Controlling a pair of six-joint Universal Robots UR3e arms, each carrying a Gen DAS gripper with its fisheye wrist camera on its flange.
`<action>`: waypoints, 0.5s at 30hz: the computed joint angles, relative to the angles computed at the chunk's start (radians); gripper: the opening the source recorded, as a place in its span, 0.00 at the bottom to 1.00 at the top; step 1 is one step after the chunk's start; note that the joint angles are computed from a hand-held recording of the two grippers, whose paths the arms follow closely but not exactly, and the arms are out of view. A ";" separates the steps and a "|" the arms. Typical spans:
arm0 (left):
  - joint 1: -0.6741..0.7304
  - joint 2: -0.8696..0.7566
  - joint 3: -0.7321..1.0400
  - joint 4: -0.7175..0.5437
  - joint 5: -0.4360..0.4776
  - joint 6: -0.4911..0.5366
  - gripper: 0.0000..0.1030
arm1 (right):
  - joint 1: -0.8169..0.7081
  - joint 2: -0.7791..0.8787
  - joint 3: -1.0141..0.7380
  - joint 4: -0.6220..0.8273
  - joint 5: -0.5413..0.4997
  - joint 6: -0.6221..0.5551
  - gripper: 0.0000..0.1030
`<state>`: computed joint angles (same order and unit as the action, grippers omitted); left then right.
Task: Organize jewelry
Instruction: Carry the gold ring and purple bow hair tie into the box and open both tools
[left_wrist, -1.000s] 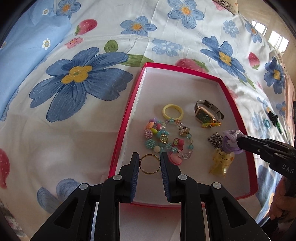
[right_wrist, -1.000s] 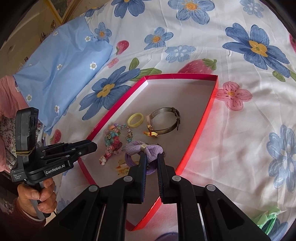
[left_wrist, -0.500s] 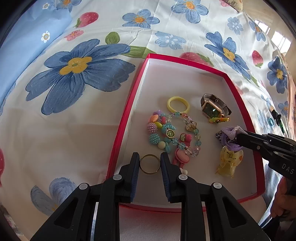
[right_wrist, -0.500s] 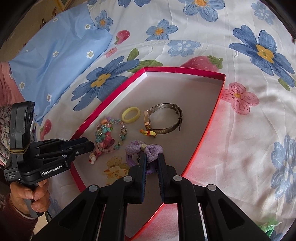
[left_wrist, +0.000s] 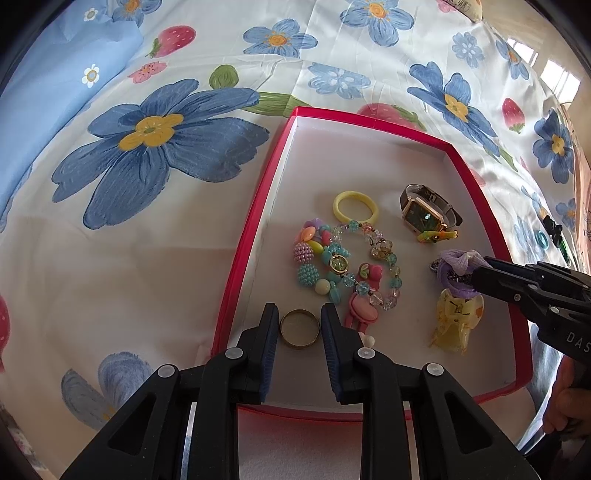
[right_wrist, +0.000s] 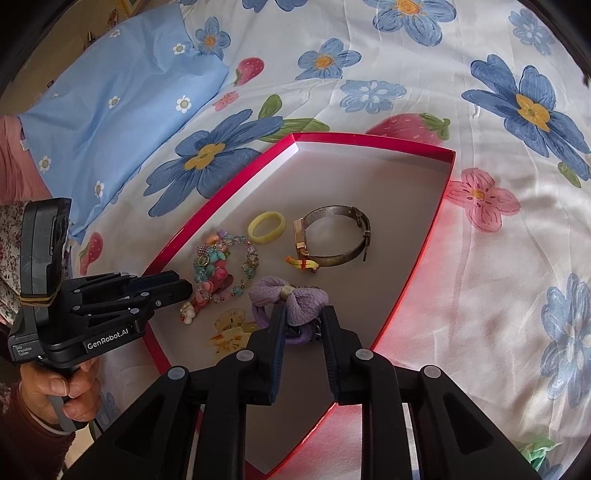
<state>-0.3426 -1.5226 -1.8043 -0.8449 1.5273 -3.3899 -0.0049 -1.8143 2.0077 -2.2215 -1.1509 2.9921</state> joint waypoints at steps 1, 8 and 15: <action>-0.001 0.001 -0.001 0.001 0.001 0.001 0.23 | 0.003 0.001 0.000 -0.003 -0.003 0.001 0.21; -0.003 -0.001 0.000 0.001 0.003 0.001 0.23 | 0.007 0.000 0.001 -0.006 -0.005 0.007 0.23; 0.003 0.020 -0.008 -0.012 -0.010 -0.003 0.32 | -0.005 -0.033 0.013 -0.011 0.008 0.018 0.33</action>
